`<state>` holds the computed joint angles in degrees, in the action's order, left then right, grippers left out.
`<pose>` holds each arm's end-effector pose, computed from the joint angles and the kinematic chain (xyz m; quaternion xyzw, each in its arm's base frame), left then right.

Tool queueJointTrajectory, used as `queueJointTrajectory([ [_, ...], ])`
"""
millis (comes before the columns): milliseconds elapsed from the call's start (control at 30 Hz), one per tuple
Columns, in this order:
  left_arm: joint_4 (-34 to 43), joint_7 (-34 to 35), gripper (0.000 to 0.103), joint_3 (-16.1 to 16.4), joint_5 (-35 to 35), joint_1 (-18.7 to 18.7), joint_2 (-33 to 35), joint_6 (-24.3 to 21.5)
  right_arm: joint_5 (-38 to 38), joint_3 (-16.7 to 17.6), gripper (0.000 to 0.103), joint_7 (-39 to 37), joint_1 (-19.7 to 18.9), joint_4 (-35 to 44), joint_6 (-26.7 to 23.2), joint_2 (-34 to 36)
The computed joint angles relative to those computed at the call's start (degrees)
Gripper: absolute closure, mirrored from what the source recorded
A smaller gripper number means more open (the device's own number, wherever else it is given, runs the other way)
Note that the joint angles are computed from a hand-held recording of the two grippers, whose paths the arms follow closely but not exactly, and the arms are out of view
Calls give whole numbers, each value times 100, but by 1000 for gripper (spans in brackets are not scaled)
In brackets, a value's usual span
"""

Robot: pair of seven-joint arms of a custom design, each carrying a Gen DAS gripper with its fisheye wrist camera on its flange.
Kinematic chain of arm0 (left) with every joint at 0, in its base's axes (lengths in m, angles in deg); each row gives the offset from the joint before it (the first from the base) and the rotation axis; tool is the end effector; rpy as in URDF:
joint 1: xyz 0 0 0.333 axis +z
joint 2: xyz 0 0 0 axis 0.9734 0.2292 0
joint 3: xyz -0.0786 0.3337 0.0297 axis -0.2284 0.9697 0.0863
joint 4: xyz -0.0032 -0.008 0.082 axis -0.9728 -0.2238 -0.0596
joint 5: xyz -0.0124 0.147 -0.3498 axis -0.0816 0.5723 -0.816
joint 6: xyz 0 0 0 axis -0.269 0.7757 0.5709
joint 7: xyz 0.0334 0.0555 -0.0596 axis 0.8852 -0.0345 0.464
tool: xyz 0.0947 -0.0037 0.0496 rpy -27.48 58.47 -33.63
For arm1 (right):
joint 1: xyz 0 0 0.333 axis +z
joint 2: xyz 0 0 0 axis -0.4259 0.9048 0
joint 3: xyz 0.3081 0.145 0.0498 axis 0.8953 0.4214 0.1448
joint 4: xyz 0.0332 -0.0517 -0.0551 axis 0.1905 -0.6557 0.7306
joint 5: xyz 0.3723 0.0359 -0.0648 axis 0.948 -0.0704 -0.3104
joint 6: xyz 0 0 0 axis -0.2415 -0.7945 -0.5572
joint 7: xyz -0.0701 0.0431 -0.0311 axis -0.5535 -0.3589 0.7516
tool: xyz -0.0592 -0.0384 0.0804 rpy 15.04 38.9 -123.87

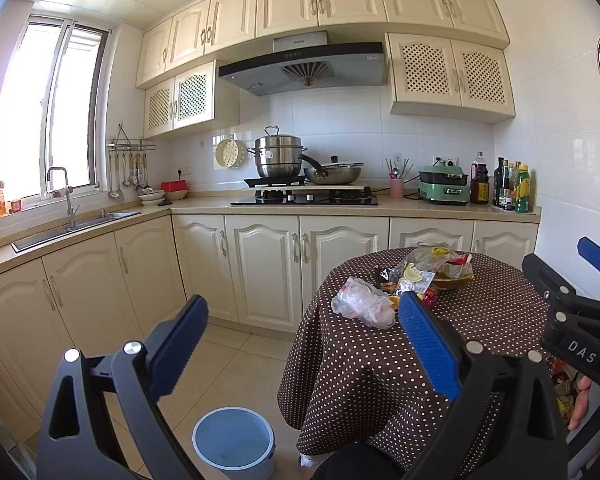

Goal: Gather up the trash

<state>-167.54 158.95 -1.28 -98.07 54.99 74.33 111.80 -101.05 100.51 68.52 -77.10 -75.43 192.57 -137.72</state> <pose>0.4686 -0.2239 0.7825 -0.3922 0.6787 -0.5234 0.3341 0.3755 0.2851 0.7491 -0.3800 0.6260 -0.5925 0.3356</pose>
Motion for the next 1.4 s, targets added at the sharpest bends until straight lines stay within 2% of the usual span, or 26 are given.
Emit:
queueJointTrajectory([
  [500, 117, 65, 9, -67, -2, 117, 59, -206, -53, 77, 6, -21, 34, 148, -201, 310],
  [800, 325, -189, 9, -303, 422, 368, 267, -446, -151, 123, 6, 80, 60, 203, -376, 636],
  [933, 674, -167, 9, -423, 495, 456, 563, -854, -182, 99, 6, 175, 237, 126, -325, 1090],
  [1100, 1314, -244, 9, -671, 659, 632, 1157, -1468, -250, 10, 6, 206, 562, 74, -354, 1976],
  [1233, 2145, -267, 9, -901, 693, 732, 1816, -2198, -437, -104, 6, 323, 714, 3, -315, 2449],
  [1333, 2843, -306, 9, -1048, 759, 713, 2346, -2646, -536, -137, 6, 609, 710, 52, -520, 2730],
  [1400, 3456, -358, 9, -1112, 873, 633, 2783, -2980, -565, -304, 6, 781, 830, -20, -340, 2889],
])
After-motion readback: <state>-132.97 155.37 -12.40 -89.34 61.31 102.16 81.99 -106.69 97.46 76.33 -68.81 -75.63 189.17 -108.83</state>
